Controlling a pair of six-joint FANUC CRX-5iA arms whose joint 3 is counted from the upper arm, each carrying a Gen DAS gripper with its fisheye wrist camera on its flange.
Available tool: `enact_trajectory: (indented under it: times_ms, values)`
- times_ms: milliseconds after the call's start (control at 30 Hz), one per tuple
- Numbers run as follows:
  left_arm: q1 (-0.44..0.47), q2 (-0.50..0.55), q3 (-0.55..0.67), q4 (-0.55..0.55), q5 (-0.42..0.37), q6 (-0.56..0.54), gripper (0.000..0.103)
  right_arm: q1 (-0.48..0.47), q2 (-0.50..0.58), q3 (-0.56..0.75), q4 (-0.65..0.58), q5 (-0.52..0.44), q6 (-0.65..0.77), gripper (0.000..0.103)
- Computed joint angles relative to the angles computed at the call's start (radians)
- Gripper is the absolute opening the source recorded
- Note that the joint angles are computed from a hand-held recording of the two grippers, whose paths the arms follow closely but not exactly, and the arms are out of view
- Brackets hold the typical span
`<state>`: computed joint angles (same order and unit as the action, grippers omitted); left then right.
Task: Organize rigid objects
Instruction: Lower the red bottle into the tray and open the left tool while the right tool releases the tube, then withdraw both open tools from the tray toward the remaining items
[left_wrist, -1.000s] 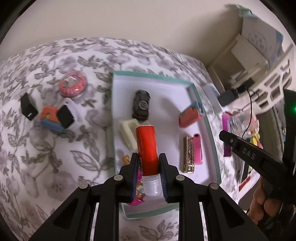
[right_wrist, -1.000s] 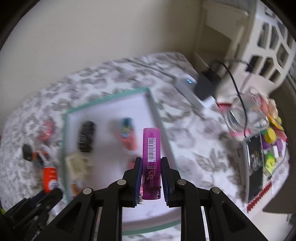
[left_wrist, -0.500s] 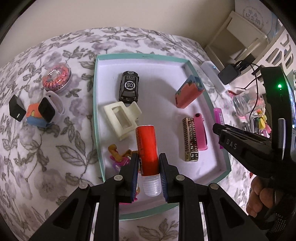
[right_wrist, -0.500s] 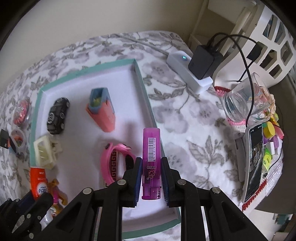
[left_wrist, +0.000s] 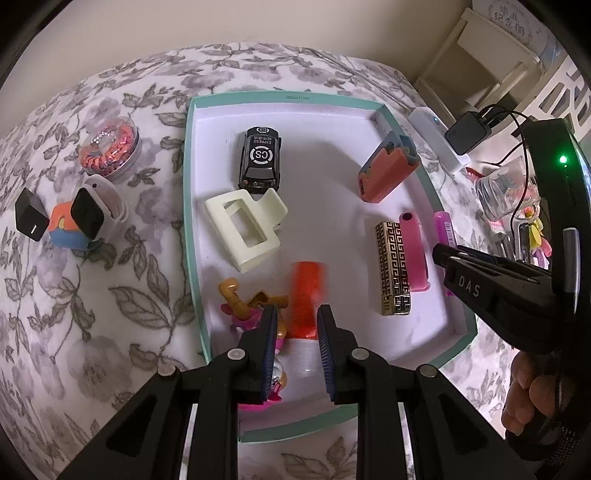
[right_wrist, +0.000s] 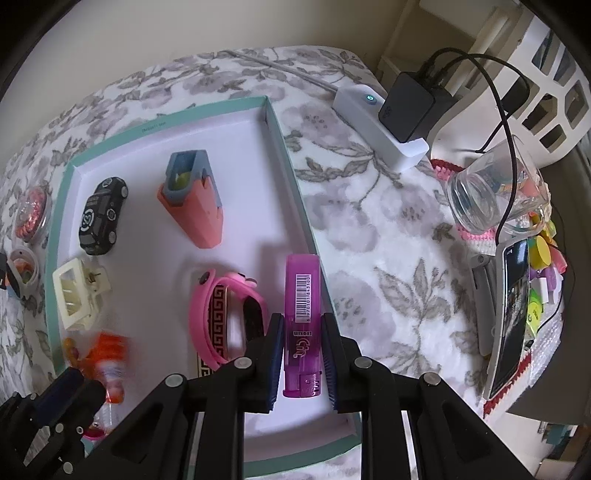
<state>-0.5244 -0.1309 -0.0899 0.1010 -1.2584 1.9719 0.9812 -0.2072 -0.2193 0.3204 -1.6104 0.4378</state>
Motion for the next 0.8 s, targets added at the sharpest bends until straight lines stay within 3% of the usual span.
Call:
enact_trajectory:
  times_ms: [333, 433, 567, 800]
  values:
    - [0.013, -0.011, 0.005, -0.002, -0.007, 0.003, 0.023, 0.017, 0.011, 0.018, 0.029, -0.015, 0.015, 0.023]
    - [0.016, -0.018, 0.013, -0.01, -0.008, 0.006, 0.023, 0.023, 0.007, 0.026, 0.042, -0.014, 0.014, 0.033]
    - [0.038, -0.038, 0.013, -0.009, -0.003, 0.011, 0.023, 0.038, 0.003, 0.037, 0.072, -0.013, 0.009, 0.034]
    - [0.048, -0.068, 0.062, -0.137, -0.043, 0.091, 0.027, 0.067, -0.01, 0.044, 0.089, 0.041, -0.004, 0.035]
